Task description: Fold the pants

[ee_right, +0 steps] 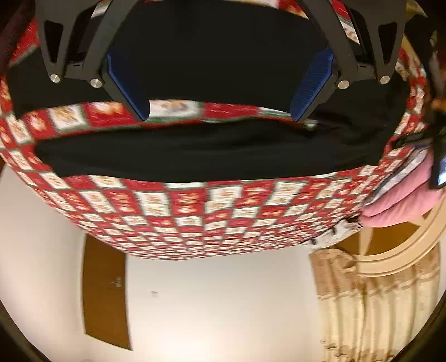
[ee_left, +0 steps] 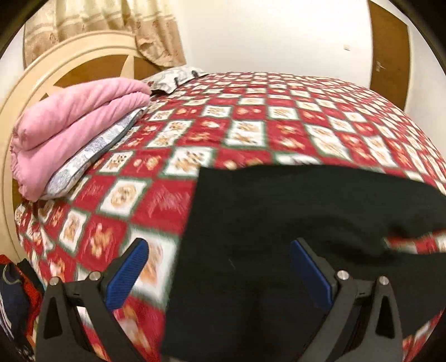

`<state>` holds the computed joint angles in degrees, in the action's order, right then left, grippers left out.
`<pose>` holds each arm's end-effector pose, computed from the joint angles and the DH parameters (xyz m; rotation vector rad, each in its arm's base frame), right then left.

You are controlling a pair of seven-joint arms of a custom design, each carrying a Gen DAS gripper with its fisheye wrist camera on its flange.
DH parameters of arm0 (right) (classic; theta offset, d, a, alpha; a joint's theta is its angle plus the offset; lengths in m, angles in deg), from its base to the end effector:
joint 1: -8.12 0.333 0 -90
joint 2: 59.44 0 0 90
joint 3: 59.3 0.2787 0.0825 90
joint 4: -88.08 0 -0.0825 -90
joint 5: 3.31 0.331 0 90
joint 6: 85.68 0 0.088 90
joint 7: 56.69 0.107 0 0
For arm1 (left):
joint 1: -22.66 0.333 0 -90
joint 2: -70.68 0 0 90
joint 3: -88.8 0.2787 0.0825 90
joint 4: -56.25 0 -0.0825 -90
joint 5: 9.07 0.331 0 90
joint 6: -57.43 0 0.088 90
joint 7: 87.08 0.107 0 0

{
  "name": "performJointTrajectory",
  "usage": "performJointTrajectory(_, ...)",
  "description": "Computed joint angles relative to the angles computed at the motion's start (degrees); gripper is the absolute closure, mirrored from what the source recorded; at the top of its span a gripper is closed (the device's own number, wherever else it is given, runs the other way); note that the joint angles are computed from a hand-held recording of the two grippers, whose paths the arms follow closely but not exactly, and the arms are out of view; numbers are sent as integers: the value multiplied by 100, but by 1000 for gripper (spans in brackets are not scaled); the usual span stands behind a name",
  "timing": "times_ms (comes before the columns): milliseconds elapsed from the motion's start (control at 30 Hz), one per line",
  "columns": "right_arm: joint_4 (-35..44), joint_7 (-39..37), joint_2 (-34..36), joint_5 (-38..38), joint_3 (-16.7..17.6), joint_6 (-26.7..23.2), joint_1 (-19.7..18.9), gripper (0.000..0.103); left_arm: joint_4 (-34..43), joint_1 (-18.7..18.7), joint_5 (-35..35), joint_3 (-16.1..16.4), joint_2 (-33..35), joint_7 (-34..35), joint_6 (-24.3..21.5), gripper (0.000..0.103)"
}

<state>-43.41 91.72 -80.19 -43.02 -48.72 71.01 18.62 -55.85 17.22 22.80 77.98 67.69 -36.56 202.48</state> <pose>0.4112 0.1950 0.5587 -1.5665 1.7362 -0.8019 0.5175 -0.1590 0.5481 -1.7807 1.7044 -0.5745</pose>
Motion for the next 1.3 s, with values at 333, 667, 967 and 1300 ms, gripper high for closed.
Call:
performJointTrajectory(333, 708, -1615, 1077, 1122, -417, 179, 597, 4, 2549, 105, -2671, 363, 2253, 1723, -952, 25)
performJointTrajectory(667, 3581, -5996, 3244, 3660, -763, -935, 329, 7, 2908, -114, -2873, 595, 2617, 2174, -585, 44)
performJointTrajectory(967, 6953, -7064, 5671, 4186, -552, -2991, -232, 21, 2589, -287, -2450, 756, 2538, 2074, -136, 45)
performJointTrajectory(1300, 6237, -7591, 5067, 4245, -586, -2915, -103, 97, 2686, 25, -3176, 400, 2564, 2552, -24, 89)
